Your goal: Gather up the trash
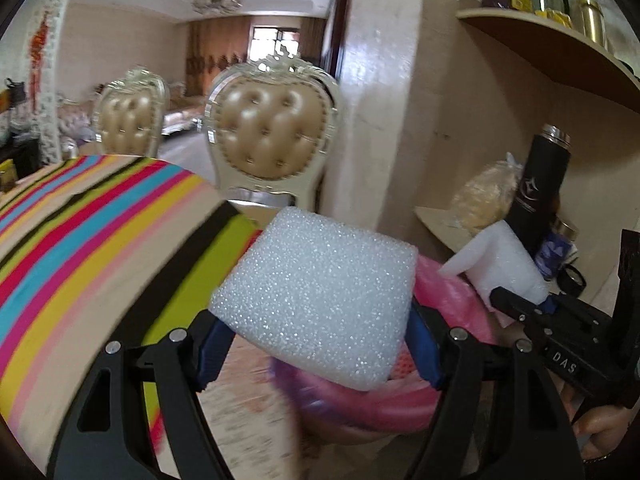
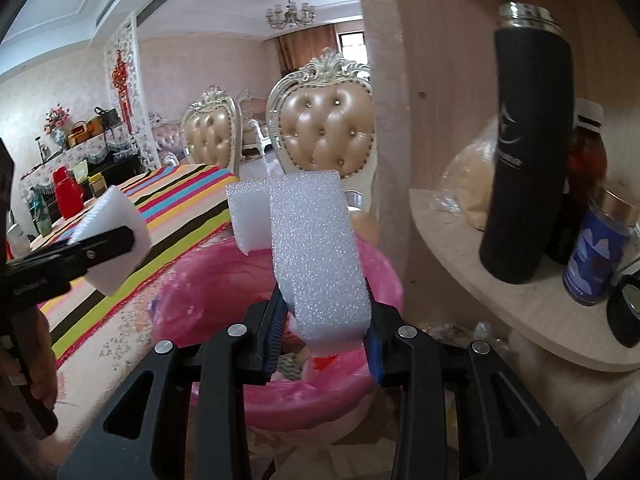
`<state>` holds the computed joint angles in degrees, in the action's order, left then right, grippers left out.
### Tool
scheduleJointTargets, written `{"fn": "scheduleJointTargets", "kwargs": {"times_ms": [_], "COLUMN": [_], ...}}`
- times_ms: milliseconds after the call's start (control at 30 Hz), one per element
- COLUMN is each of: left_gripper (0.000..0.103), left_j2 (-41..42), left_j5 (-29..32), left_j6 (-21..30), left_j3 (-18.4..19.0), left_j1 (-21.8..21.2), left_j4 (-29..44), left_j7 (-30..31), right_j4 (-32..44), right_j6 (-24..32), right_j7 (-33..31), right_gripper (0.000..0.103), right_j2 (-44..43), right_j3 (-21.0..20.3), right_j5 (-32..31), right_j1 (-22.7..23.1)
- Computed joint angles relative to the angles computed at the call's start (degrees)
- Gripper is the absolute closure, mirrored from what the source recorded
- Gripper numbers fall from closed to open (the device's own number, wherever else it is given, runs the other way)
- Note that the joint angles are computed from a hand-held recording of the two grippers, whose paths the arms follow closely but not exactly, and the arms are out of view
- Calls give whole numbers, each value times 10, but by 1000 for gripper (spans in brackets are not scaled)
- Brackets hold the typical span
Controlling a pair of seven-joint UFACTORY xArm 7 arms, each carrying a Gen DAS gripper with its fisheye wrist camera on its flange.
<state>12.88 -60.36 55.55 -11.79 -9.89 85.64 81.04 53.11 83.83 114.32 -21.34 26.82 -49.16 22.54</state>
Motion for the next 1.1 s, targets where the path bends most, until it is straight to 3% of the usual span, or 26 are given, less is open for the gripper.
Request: {"fn": "scheduleJointTargets", "kwargs": {"times_ms": [167, 233, 367, 500, 533, 600, 633, 833, 933, 1067, 1100], "left_gripper": [29, 18, 9, 5, 5, 5, 5, 5, 5, 5, 5], "left_j2": [22, 30, 44, 44, 42, 29, 25, -9, -32, -39, -40], "left_j5": [19, 31, 41, 23, 18, -11, -21, -66, -113, -93, -92], "left_j6": [23, 21, -16, -59, -67, -96, -102, -136, -119, -17, -12], "left_j3": [-15, -17, -14, -16, -16, -18, -17, -5, 4, 29, 32], "left_j1": [-19, -25, -27, -8, -3, 9, 14, 27, 38, 49, 49], "left_j4": [12, 15, 25, 33, 32, 19, 19, -12, -36, -30, -31], "left_j7": [-18, -24, -69, -61, -54, -18, -8, 70, 132, 119, 115], "right_j4": [-27, -34, -38, -42, -44, -35, -29, -2, 16, 74, 92], "right_j6": [-13, -21, -48, -100, -122, -133, -130, -80, -32, 56, 79], "right_j7": [1, -5, -13, -21, -27, -29, -28, -29, -8, 6, 9], "right_gripper": [69, 69, 68, 66, 63, 28, 26, 26, 22, 19, 19], "right_j2": [-31, -40, -40, -31, -27, -10, -2, 9, 11, 52, 67], "right_j3": [-8, -9, -9, -24, -31, -30, -28, -14, 6, 32, 36], "right_j5": [8, 9, -5, -19, -23, -32, -36, -33, -27, -29, -30], "right_j1": [-4, -10, -26, -38, -42, -52, -56, -42, -30, -9, -2]}}
